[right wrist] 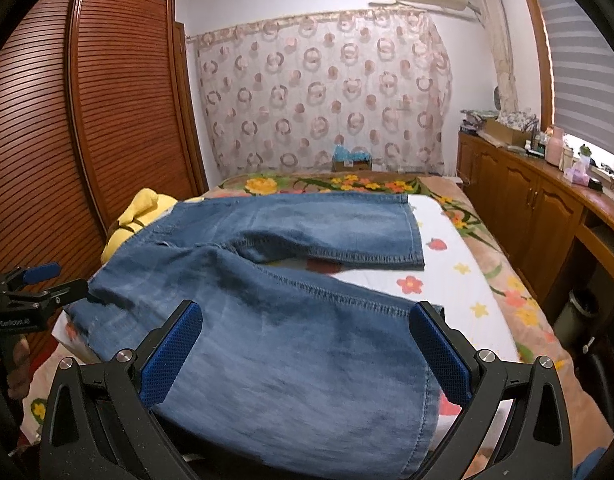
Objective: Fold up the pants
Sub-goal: 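Grasp the jeans waistband edge with the left tool while the right tool grasps the leg hem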
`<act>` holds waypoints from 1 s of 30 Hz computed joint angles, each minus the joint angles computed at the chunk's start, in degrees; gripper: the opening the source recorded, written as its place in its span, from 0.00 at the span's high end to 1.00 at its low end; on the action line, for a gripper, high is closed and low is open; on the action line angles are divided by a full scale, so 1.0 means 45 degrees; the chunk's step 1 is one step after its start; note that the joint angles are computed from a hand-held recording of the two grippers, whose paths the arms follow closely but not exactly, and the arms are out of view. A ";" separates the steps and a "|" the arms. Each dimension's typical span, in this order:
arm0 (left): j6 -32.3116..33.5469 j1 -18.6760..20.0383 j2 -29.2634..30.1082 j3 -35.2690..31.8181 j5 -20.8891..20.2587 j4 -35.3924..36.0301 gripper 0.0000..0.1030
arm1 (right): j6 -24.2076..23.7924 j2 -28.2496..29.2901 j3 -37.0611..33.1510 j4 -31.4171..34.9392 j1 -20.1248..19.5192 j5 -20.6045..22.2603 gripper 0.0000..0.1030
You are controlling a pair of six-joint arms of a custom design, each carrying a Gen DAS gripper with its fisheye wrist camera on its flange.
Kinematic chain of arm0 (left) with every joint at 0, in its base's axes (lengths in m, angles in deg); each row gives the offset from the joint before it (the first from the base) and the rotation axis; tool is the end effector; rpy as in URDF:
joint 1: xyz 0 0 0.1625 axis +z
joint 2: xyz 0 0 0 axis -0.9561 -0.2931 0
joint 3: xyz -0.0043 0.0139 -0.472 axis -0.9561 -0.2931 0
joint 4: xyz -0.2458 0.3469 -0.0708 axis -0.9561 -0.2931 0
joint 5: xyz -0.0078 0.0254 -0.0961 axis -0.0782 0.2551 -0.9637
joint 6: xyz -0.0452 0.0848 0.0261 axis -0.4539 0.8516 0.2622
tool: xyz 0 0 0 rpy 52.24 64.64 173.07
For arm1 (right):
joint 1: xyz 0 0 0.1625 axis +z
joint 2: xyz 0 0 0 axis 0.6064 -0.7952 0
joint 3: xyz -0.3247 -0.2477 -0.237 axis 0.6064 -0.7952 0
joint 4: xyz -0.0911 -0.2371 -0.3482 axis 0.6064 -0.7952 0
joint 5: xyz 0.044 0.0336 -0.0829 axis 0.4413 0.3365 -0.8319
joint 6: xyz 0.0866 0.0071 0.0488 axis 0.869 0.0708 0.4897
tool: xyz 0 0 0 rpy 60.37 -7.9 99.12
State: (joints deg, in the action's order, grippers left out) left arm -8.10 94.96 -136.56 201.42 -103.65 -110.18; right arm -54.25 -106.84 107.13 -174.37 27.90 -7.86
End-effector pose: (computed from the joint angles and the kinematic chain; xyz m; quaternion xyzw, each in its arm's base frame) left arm -0.3689 -0.3908 0.0353 0.0895 0.8194 -0.4296 0.3688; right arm -0.0399 -0.4867 0.2899 0.3596 -0.8185 0.4126 0.1745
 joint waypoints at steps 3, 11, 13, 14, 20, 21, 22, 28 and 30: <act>-0.0142 0.0211 0.0033 0.0077 -0.0164 0.0095 0.00 | 0.0030 0.0050 -0.0092 0.0014 0.0041 -0.0251 0.00; 0.0137 0.0567 -0.0037 0.0470 -0.0592 -0.0371 0.00 | 0.0076 -0.0066 -0.0079 0.0126 0.0298 -0.0935 0.01; 0.0429 0.0638 -0.0097 0.0633 -0.0685 -0.0674 0.00 | -0.0064 -0.0100 -0.0093 0.0256 0.0311 -0.1067 0.03; 0.0520 0.0639 -0.0132 0.0709 -0.0716 -0.0743 0.00 | -0.0099 -0.0061 -0.0129 0.0247 0.0353 -0.1179 0.04; 0.0634 0.0813 -0.0757 0.1414 -0.0961 -0.1123 0.00 | -0.0270 -0.0097 -0.0466 0.0905 0.0503 -0.1912 0.12; 0.0518 0.0867 -0.0869 0.1497 -0.1001 -0.1072 0.00 | -0.0251 -0.0120 -0.0497 0.0964 0.0503 -0.1994 0.14; 0.0006 0.0947 -0.1069 0.1541 -0.1023 -0.0488 0.00 | -0.0215 -0.0141 -0.0531 0.1006 0.0544 -0.2135 0.15; -0.0786 0.1047 -0.1746 0.2249 -0.0651 -0.0062 0.00 | 0.0045 -0.0357 -0.0547 0.1076 0.0455 -0.2553 0.16; -0.0996 0.1068 -0.2027 0.2488 -0.0560 -0.0009 0.00 | 0.0164 -0.0453 -0.0539 0.1112 0.0475 -0.2692 0.16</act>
